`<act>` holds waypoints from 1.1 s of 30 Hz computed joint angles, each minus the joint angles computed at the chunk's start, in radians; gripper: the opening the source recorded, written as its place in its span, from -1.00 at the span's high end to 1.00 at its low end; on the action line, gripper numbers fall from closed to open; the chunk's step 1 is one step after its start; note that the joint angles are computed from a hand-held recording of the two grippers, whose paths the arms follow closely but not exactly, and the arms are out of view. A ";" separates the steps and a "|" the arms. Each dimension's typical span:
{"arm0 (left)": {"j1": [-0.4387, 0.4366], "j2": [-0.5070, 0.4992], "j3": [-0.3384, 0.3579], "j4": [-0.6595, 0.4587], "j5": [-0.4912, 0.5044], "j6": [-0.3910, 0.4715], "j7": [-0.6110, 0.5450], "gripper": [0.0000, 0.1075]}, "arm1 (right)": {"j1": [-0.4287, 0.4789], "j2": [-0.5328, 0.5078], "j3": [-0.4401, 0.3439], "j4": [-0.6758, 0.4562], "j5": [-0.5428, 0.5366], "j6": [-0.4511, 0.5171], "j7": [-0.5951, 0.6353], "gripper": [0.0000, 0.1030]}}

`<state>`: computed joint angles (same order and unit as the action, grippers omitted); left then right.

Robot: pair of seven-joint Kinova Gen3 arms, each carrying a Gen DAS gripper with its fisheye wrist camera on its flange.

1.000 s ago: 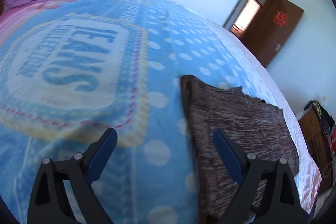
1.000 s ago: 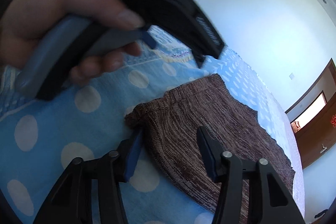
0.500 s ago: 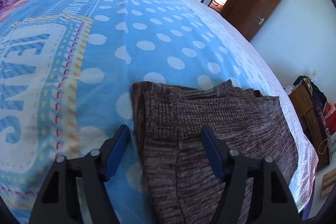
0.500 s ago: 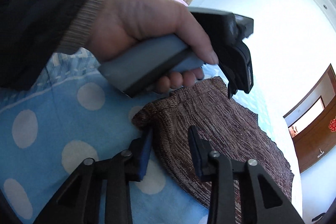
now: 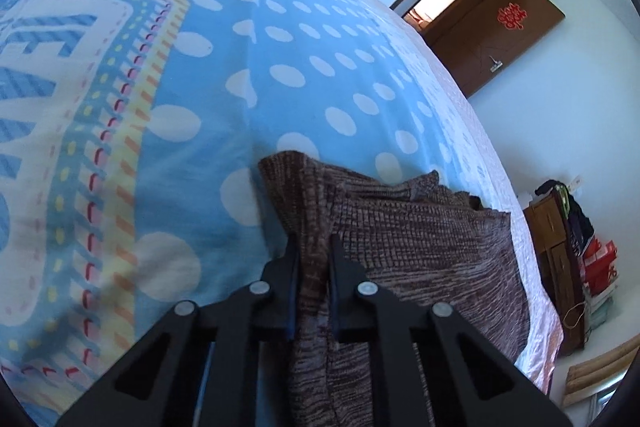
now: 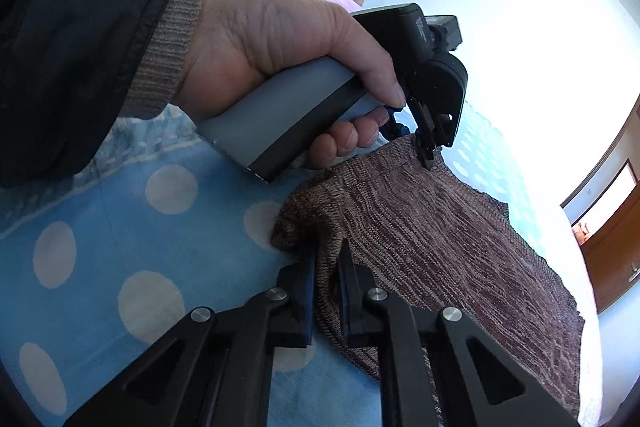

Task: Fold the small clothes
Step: 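Lift the held sweater edge with both tools and fold it over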

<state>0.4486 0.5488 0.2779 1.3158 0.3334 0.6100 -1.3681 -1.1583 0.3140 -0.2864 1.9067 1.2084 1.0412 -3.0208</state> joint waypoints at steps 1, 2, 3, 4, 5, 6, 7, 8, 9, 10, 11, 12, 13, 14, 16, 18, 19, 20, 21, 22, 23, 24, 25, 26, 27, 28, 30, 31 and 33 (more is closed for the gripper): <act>0.021 -0.001 -0.021 -0.016 -0.019 0.021 0.026 0.78 | 0.009 -0.009 0.000 0.006 -0.003 -0.018 0.000 0.83; 0.033 -0.001 -0.032 -0.030 -0.034 0.038 0.043 0.79 | 0.013 -0.019 -0.003 0.011 -0.007 -0.031 -0.003 0.83; 0.050 -0.002 -0.048 -0.049 -0.053 0.061 0.067 0.80 | 0.022 -0.037 -0.004 0.024 -0.004 -0.054 -0.017 0.83; 0.062 -0.001 -0.058 -0.068 -0.069 0.083 0.088 0.80 | 0.036 -0.058 -0.004 0.043 0.001 -0.083 -0.030 0.83; 0.073 0.001 -0.066 -0.086 -0.084 0.106 0.108 0.80 | 0.048 -0.079 -0.008 0.056 0.003 -0.109 -0.048 0.83; 0.083 0.002 -0.075 -0.103 -0.099 0.126 0.129 0.81 | 0.066 -0.111 -0.011 0.080 0.008 -0.149 -0.081 0.83; 0.094 0.001 -0.082 -0.117 -0.112 0.141 0.153 0.81 | 0.087 -0.136 -0.013 0.100 0.018 -0.185 -0.110 0.83; 0.099 0.000 -0.085 -0.122 -0.121 0.146 0.168 0.81 | 0.104 -0.162 -0.018 0.121 0.027 -0.212 -0.140 0.83; 0.104 -0.006 -0.087 -0.122 -0.127 0.146 0.184 0.81 | 0.123 -0.189 -0.023 0.147 0.041 -0.239 -0.172 0.84; 0.106 -0.013 -0.086 -0.119 -0.130 0.141 0.197 0.81 | 0.141 -0.215 -0.037 0.169 0.054 -0.253 -0.204 0.84; 0.108 -0.019 -0.084 -0.116 -0.131 0.136 0.209 0.81 | 0.141 -0.233 -0.051 0.184 0.063 -0.250 -0.236 0.84; 0.110 -0.026 -0.082 -0.114 -0.132 0.127 0.222 0.81 | 0.149 -0.252 -0.065 0.205 0.079 -0.254 -0.270 0.85; 0.113 -0.031 -0.080 -0.114 -0.134 0.119 0.232 0.81 | 0.161 -0.276 -0.077 0.231 0.095 -0.265 -0.302 0.88; 0.121 -0.036 -0.081 -0.117 -0.141 0.115 0.243 0.81 | 0.174 -0.293 -0.088 0.249 0.106 -0.272 -0.328 0.92; 0.139 -0.043 -0.082 -0.129 -0.160 0.110 0.259 0.81 | 0.203 -0.340 -0.102 0.291 0.119 -0.298 -0.381 0.92; 0.168 -0.042 -0.090 -0.160 -0.190 0.124 0.285 0.82 | 0.224 -0.384 -0.134 0.329 0.123 -0.302 -0.446 0.92; 0.180 -0.040 -0.088 -0.179 -0.200 0.132 0.290 0.82 | 0.239 -0.403 -0.142 0.346 0.136 -0.313 -0.471 0.92; 0.186 -0.039 -0.086 -0.190 -0.206 0.136 0.293 0.82 | 0.253 -0.424 -0.149 0.363 0.145 -0.323 -0.496 0.92; 0.203 -0.034 -0.089 -0.215 -0.220 0.148 0.302 0.82 | 0.269 -0.449 -0.153 0.383 0.153 -0.339 -0.517 0.92; 0.215 -0.029 -0.091 -0.235 -0.231 0.158 0.310 0.82 | 0.284 -0.476 -0.156 0.400 0.153 -0.353 -0.537 0.92; 0.225 -0.024 -0.091 -0.252 -0.236 0.165 0.317 0.82 | 0.298 -0.487 -0.179 0.405 0.152 -0.350 -0.560 0.92; 0.235 -0.018 -0.089 -0.273 -0.241 0.171 0.321 0.82 | 0.307 -0.516 -0.183 0.420 0.146 -0.356 -0.577 0.92; 0.245 -0.011 -0.089 -0.294 -0.249 0.180 0.323 0.82 | 0.321 -0.543 -0.168 0.431 0.146 -0.379 -0.578 0.92; 0.258 -0.004 -0.093 -0.317 -0.258 0.191 0.330 0.82 | 0.338 -0.574 -0.172 0.447 0.145 -0.394 -0.594 0.92; 0.268 0.005 -0.093 -0.340 -0.262 0.199 0.334 0.82 | 0.354 -0.598 -0.172 0.462 0.148 -0.406 -0.608 0.92; 0.276 0.010 -0.093 -0.357 -0.264 0.203 0.338 0.82 | 0.366 -0.627 -0.178 0.477 0.142 -0.409 -0.622 0.92; 0.296 0.025 -0.095 -0.395 -0.273 0.213 0.342 0.82 | 0.391 -0.681 -0.205 0.509 0.128 -0.399 -0.656 0.92; 0.309 0.036 -0.098 -0.424 -0.281 0.225 0.344 0.82 | 0.405 -0.709 -0.212 0.525 0.124 -0.398 -0.670 0.92; 0.328 0.061 -0.098 -0.479 -0.287 0.250 0.339 0.82 | 0.425 -0.760 -0.223 0.550 0.096 -0.404 -0.672 0.92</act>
